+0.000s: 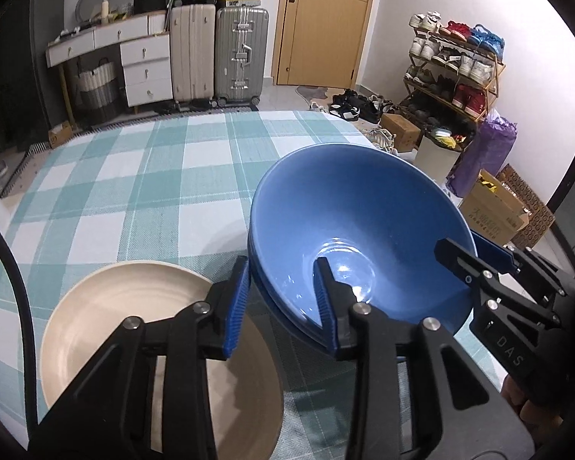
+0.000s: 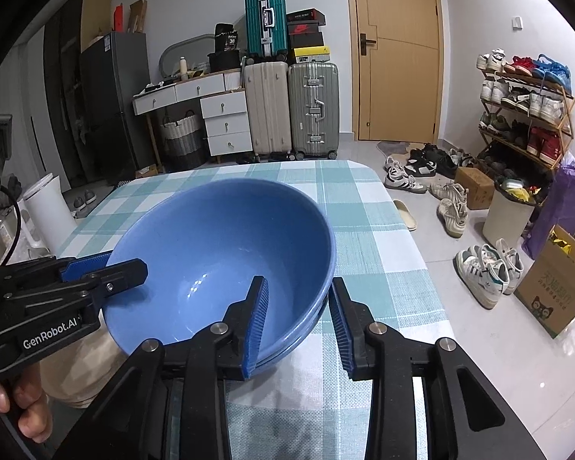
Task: Organize plates and bowls
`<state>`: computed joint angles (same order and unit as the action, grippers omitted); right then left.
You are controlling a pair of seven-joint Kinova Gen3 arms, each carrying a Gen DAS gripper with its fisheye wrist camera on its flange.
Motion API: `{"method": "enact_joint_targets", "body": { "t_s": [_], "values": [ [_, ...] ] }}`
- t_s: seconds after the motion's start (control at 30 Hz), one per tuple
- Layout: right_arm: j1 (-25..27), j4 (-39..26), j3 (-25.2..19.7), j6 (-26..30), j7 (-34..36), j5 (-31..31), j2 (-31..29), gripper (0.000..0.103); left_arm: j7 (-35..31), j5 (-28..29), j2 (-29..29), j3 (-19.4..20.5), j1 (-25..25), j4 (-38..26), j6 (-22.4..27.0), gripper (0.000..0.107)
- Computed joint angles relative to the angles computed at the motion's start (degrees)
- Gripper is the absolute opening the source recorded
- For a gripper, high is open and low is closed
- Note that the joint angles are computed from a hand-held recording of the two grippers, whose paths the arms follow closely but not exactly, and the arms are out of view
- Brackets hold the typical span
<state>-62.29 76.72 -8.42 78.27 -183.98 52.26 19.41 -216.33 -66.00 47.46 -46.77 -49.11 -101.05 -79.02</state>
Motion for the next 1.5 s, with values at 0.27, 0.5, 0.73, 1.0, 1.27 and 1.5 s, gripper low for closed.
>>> {"method": "enact_joint_targets", "body": {
  "t_s": [0.27, 0.5, 0.73, 1.0, 1.27, 1.5],
  "values": [
    [2.72, 5.27, -0.66, -4.83, -3.84, -1.38, -3.32, 0.067, 0.53, 1.13, 5.58, -0.84, 1.59, 3.15, -0.41, 0.071],
    [6.74, 10.73, -2.58, -10.73, -8.68, -1.83, -6.78, 0.089, 1.77, -0.29, 9.44, -1.32, 4.14, 4.79, -1.55, 0.099],
    [9.45, 12.97, -3.16, -15.96, -11.92, -2.90, -7.85, 0.099, 3.16, -1.43, 12.42, -1.60, 6.39, 5.57, -2.86, 0.102],
    [11.04, 13.40, -3.10, -18.69, -12.30, -4.30, -7.46, 0.099, 4.92, -3.28, 14.86, -1.85, 8.24, 5.92, -4.14, 0.101],
    [11.73, 14.46, -2.90, -22.38, -12.56, -4.12, -7.95, 0.073, 4.00, -3.71, 16.38, -0.26, 9.22, 6.21, -4.86, 0.061],
    [10.36, 14.06, -2.89, -20.98, -13.14, -2.01, -7.58, 0.039, 4.18, -4.64, 15.52, 0.95, 8.85, 4.68, -3.99, 0.032]
  ]
}}
